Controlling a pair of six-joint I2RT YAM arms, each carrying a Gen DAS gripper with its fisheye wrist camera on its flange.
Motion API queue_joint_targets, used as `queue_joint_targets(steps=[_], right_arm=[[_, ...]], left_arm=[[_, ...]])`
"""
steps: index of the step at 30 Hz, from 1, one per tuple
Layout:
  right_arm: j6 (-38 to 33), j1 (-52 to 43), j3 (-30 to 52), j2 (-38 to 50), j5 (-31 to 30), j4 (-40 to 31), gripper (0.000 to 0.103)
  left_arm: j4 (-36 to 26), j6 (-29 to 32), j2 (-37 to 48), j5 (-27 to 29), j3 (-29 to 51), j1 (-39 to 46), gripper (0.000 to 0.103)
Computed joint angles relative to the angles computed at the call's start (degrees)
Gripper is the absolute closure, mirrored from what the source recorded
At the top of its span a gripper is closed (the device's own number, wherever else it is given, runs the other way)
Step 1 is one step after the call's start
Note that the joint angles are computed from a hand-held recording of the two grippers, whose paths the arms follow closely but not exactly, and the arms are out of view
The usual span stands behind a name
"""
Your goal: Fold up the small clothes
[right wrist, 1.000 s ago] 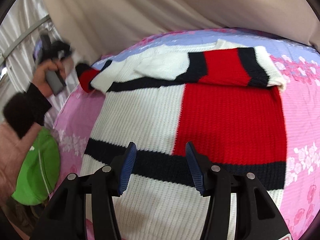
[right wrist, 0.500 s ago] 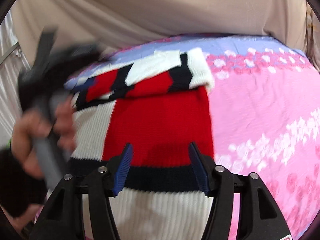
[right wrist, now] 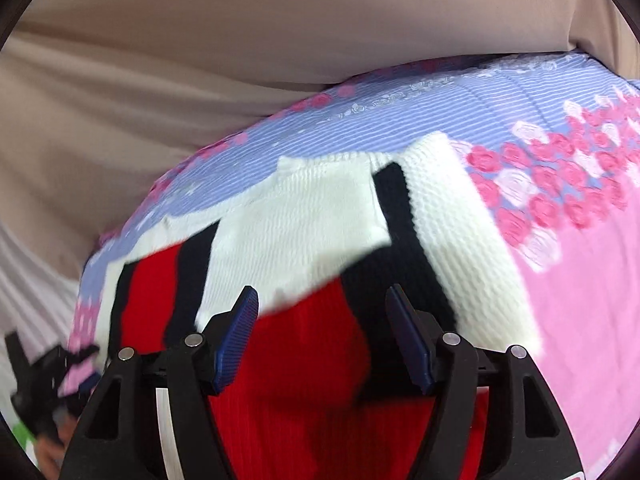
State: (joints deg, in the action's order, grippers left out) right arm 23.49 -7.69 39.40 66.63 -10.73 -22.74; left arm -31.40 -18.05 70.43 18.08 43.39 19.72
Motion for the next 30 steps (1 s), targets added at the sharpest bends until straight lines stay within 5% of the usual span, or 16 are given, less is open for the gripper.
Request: queue_joint_targets(steps=[1,3,4,7,9,12,15,19,20,22,30], right_arm=[[0.64,0.96,0.4,1.58,0.59,1.71,0.05],[0.96,2.38,2.07,4.9,-0.05,3.03,0.098],[1.41,2.46,2.71,5.54,-1.51,3.13,0.101],[2.81,3.07,1.79,-0.88,-1.17,3.71,0.103],[2.93,3.59,1.13,-6.83,0.37,2.08,0.103],[2.15,3.07,-0.93,-12.34,1.87,-1.23,0.097],[1.33,0.5,-0.84,-5.1,-1.02,-1.99,0.065],[1.66,0.39,0.55,3.27,-1.34,2.06,0.05],[1.32,1.01,0.66,4.51,-0.88,3.17,0.053],[0.77,1.92,1.65,6.85,-1.1,4.98,0.094],[3.01,1.06,-4.9,-13.18,-1.39,1.36,0.098]], left_arm=[[1.49,0.22,1.37,-0.26,-0.31,-0.03,0.065],[0.72,1.36,1.97,0.73,0.19,1.2,0.066],[0.16,1.54,1.95,1.26,0.53,1.66,0.066],[-4.09,2.55,-1.02,4.39,1.17,3.69,0.06],[-6.27,2.32,-3.64,6.28,0.55,3.44,0.037],[-5.47,0.29,-3.66,4.39,-0.22,-0.96,0.025],[-2.46,-3.26,-0.96,1.32,-0.7,-3.87,0.027],[0.26,-5.77,0.62,-2.02,-1.02,-3.51,0.054],[0.24,-5.79,0.68,-2.26,-0.95,-3.07,0.065],[0.28,-4.99,0.87,-0.91,-0.94,-1.13,0.076],[1.19,-2.13,-0.57,-1.64,-2.61,-0.24,0.082]])
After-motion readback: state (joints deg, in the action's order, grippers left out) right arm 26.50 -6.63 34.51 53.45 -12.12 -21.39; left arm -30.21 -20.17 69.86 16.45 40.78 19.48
